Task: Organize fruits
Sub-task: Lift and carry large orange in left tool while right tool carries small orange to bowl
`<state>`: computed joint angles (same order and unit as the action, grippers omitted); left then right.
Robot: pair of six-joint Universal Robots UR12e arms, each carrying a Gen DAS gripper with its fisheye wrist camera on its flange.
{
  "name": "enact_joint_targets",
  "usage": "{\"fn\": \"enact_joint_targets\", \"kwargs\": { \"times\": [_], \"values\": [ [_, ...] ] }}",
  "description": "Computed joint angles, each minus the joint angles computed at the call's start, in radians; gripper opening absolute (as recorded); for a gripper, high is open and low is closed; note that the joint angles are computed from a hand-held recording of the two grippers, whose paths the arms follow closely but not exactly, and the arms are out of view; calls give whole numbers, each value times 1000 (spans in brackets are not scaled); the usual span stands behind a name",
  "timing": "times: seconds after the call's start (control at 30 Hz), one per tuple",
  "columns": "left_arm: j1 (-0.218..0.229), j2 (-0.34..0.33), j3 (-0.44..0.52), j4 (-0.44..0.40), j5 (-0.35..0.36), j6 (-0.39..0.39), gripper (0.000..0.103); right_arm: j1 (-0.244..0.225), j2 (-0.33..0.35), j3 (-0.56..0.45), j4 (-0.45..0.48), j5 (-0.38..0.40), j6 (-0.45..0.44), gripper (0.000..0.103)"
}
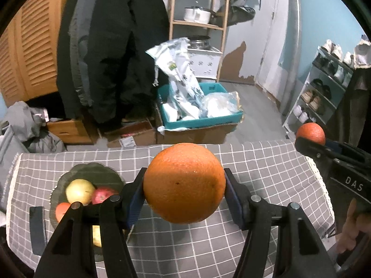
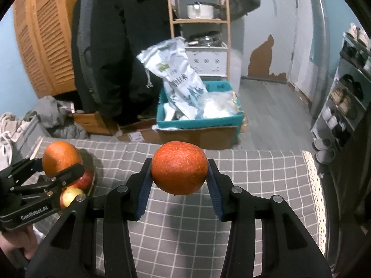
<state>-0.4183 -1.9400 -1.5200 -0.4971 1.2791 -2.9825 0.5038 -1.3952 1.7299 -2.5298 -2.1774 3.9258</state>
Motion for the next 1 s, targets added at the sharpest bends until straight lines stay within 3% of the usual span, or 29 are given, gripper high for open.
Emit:
{"fn": "enact_joint_targets", "kwargs": {
  "times": [0.47, 1.0],
  "values": [
    [67, 20, -27, 26, 29, -44, 64, 20, 89, -113, -35, 53, -117, 44],
    [145, 23, -51, 20, 66, -85, 64, 26, 220, -269, -43, 196, -219, 44]
  ]
}}
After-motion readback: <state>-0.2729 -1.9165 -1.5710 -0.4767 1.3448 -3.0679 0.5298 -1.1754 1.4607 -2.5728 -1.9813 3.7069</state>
